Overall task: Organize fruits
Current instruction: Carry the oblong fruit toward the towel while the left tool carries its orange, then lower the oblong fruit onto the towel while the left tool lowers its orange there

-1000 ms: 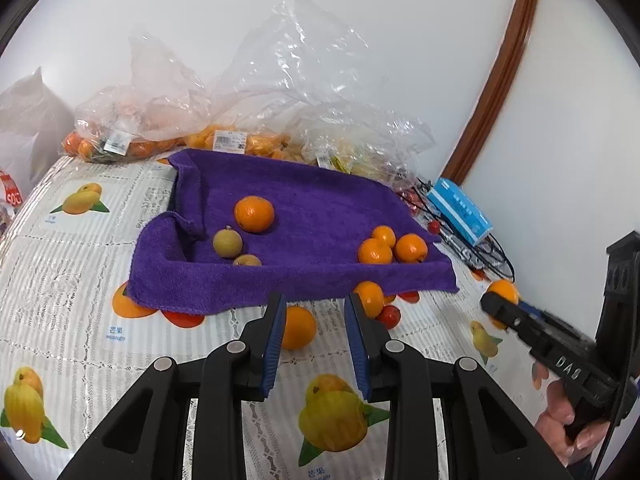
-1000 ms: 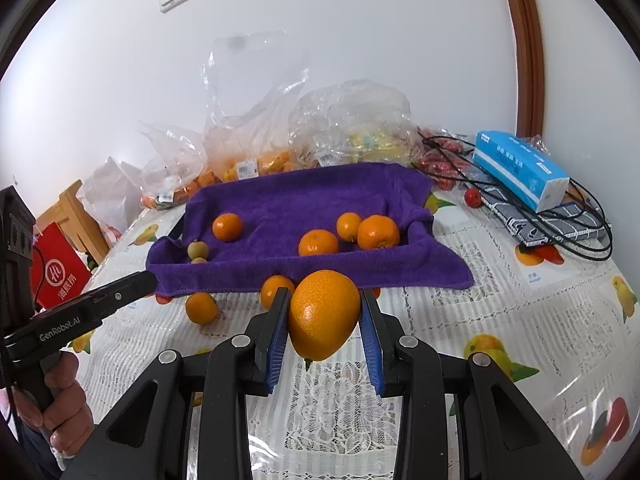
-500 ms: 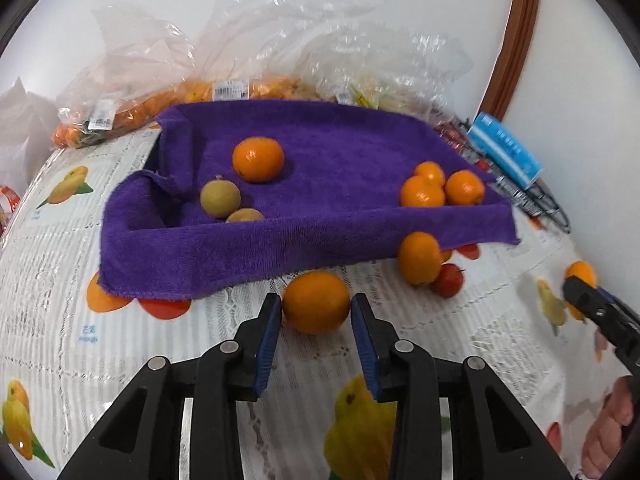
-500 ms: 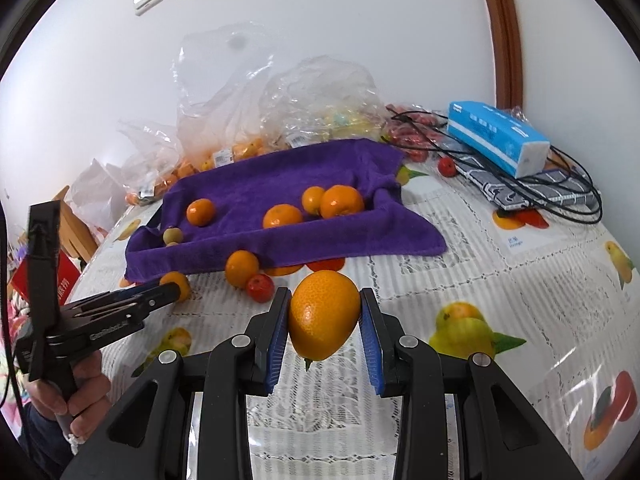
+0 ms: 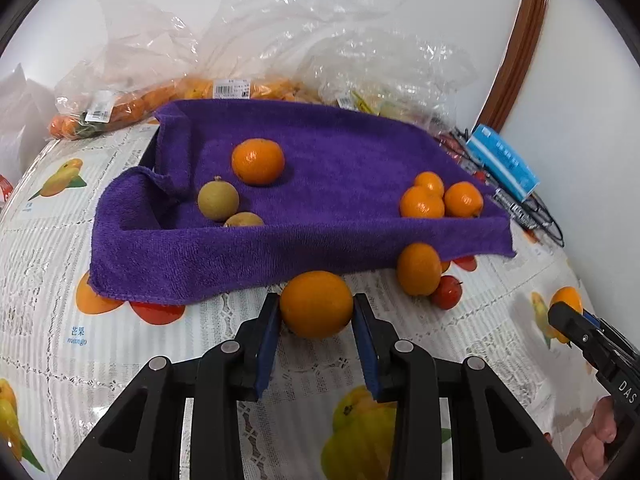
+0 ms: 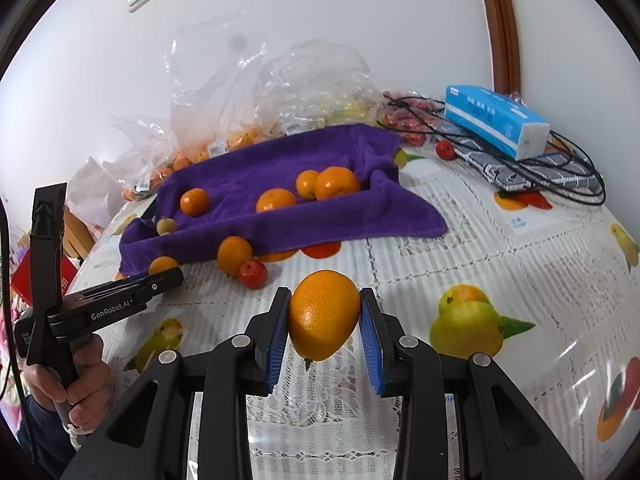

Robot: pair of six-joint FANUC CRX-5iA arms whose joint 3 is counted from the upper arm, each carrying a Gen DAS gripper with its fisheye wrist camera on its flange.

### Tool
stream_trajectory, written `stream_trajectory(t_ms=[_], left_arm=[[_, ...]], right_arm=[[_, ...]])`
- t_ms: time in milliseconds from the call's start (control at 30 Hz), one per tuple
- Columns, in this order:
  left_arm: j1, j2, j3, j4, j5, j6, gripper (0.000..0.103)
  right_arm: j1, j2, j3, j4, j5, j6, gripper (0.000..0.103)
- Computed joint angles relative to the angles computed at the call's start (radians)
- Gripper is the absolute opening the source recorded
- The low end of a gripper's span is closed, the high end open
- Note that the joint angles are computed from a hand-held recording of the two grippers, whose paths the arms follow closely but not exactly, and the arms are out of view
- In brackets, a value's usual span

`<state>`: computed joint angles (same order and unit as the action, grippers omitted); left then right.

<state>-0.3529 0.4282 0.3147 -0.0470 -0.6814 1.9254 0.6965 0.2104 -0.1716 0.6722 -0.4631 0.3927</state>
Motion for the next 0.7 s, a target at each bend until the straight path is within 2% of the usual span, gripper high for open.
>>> stream_trajectory(t_ms=[100,333,467,600,700], left_arm=[[-0.011,-0.022,-0.018,-0.031,0.014,0.022,0.034],[0.001,-0.097,-0.095,-0.010,0.069,0.027,0.034],[0.008,-0.116,-0.079,-0.049,0.057,0.067,0.034],[-0.004,-0.118,-0.036,-0.191,0.034,0.184,0.034],[0.016,-0.111,-0.030,-0.154,0.035,0.169,0.034]], right_arm=[[0.000,-0.010,-0.022,0.065,0.010,-0.048,0.034],[0.010,-0.009,-0.003,0.095,-0.005,-0.044,0.034],[0.009,0.005,0.041,0.074,0.000,0.002,0.034],[0.001,0.019,0.058,0.132,0.025,-0.017,0.034],[-0.002,0.039,0.086,0.139,0.023,-0.006,0.034]])
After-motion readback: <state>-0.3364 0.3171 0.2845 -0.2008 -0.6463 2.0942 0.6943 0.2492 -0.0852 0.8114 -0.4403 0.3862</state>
